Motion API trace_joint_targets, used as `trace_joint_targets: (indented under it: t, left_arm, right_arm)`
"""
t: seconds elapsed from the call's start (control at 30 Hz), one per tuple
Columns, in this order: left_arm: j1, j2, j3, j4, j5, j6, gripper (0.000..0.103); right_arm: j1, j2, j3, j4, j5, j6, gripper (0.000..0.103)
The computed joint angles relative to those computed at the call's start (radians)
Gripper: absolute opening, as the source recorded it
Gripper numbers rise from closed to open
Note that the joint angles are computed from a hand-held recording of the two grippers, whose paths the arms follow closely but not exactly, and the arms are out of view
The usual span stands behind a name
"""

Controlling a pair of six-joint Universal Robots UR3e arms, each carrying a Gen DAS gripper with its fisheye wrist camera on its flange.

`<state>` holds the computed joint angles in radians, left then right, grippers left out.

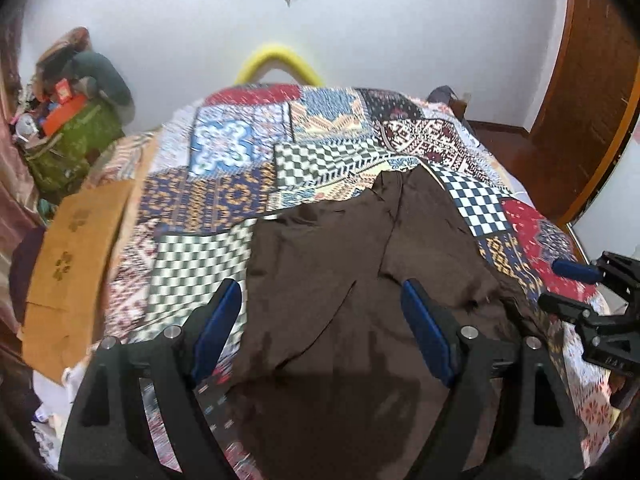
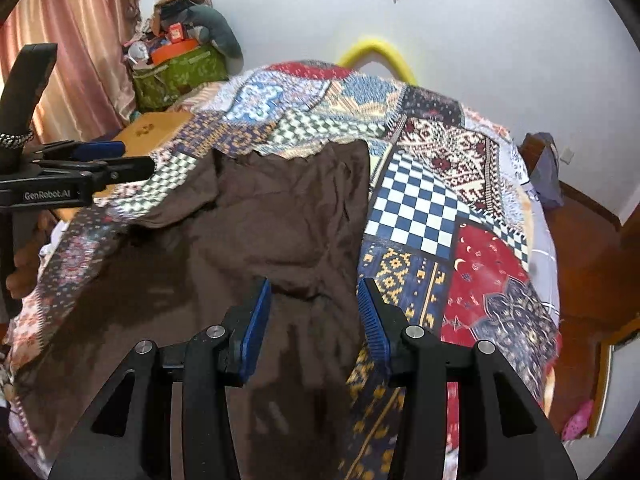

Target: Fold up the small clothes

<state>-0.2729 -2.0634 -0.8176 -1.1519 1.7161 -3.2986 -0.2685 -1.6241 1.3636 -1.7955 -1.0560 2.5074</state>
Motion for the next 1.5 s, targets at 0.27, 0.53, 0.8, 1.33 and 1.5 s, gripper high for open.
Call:
trace_joint_targets:
  t: [0.27,0.53,0.8,1.33,1.5]
  left_arm:
    - [-0.004,0.384,-0.407,0.051,0.015,0.01,0.096]
    - [0.006,0.663,-0.768,0.035,0.01,-0.023,0.096]
    - [0.017,0.842,-1.03,-0.009,-0.075,-0.083,0.096]
    - [-0.003,0.984,-1.223,0.022,-0.242,-0.202,0.058]
    - [0.026,0.966,-1.153,-0.067,-0.308,-0.154,0.004]
  right_arm:
    - [-0.142,-0.255,0.1,0.192,0.105,-0.078,0.058]
    - [-0.323,-0.463,0.205,0.414,0.078,-0.277,0.062]
    - [-0.634,-0.646,0.331,0.753,0.007,-0.589,0.062]
    - [-0.835,-0.676,0.354,1.092,-0.047,-0.823,0.012]
    - [-0.775,-0.697,0.346,1.066,-0.026,-0.792,0.006]
